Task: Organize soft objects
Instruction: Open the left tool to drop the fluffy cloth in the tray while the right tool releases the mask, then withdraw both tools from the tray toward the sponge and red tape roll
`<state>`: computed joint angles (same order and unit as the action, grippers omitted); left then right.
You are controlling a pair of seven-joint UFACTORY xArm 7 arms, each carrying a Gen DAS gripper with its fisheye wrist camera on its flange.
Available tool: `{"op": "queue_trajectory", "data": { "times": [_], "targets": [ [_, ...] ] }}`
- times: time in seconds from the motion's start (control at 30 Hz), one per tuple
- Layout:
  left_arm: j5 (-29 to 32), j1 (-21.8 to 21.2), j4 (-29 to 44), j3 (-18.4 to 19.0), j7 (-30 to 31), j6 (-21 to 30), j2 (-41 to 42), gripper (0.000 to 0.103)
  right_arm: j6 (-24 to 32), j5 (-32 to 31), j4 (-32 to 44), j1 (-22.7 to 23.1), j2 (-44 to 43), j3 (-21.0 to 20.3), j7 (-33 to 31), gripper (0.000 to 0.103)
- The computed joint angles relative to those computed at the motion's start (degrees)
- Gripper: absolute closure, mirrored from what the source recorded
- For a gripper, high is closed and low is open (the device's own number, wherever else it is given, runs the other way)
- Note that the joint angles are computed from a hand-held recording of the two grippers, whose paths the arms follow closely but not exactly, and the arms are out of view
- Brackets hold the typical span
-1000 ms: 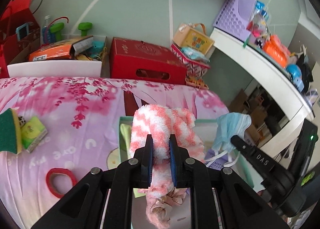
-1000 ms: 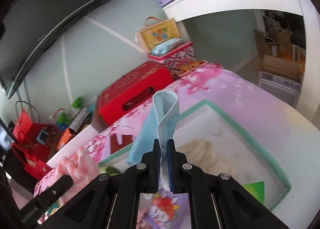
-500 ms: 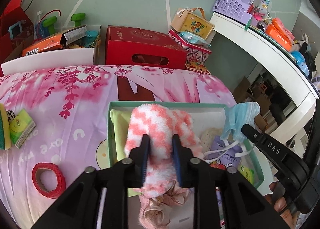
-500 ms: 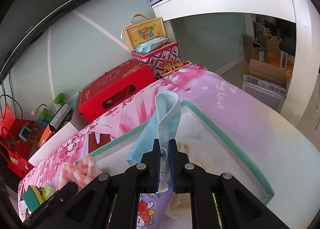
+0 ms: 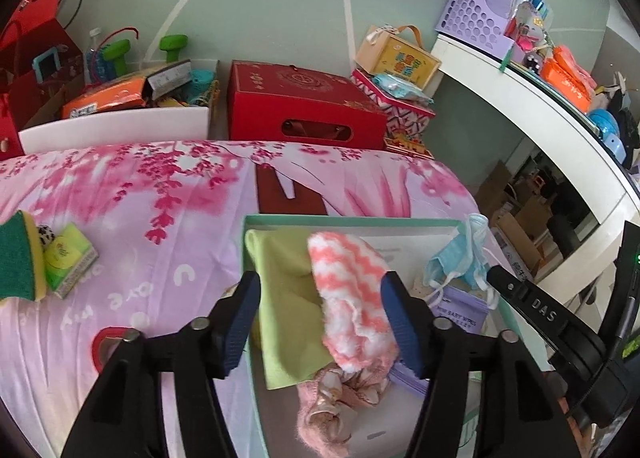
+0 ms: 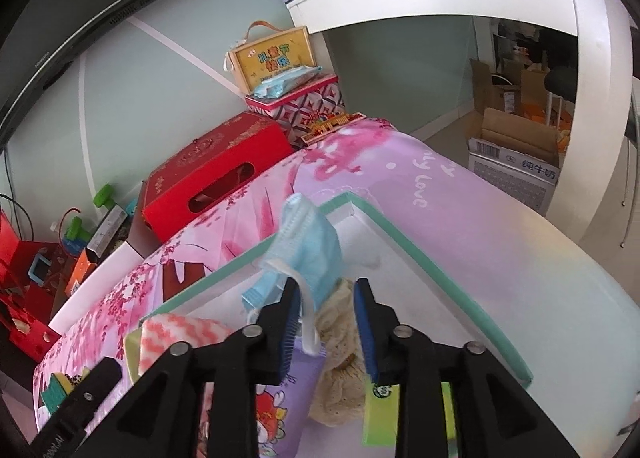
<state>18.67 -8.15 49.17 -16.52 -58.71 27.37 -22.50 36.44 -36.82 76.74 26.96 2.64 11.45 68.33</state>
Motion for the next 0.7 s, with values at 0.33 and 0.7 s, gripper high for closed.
{"op": "queue_trajectory", "data": {
  "times": [0.33, 0.7],
  "targets": [
    [4.7, 3.2, 0.0, -1.8, -6.1, 7.0, -2.2, 0.008, 5.0, 3.0, 1.1, 0.6, -0.7, 0.9, -4.4, 0.033],
    [8.7, 4.6, -0.8, -2.3, -12.1, 14.4, -4.5, 0.004, 6.4, 4.2, 1.4, 1.2, -1.0, 1.5, -7.2, 0.000]
  ]
}}
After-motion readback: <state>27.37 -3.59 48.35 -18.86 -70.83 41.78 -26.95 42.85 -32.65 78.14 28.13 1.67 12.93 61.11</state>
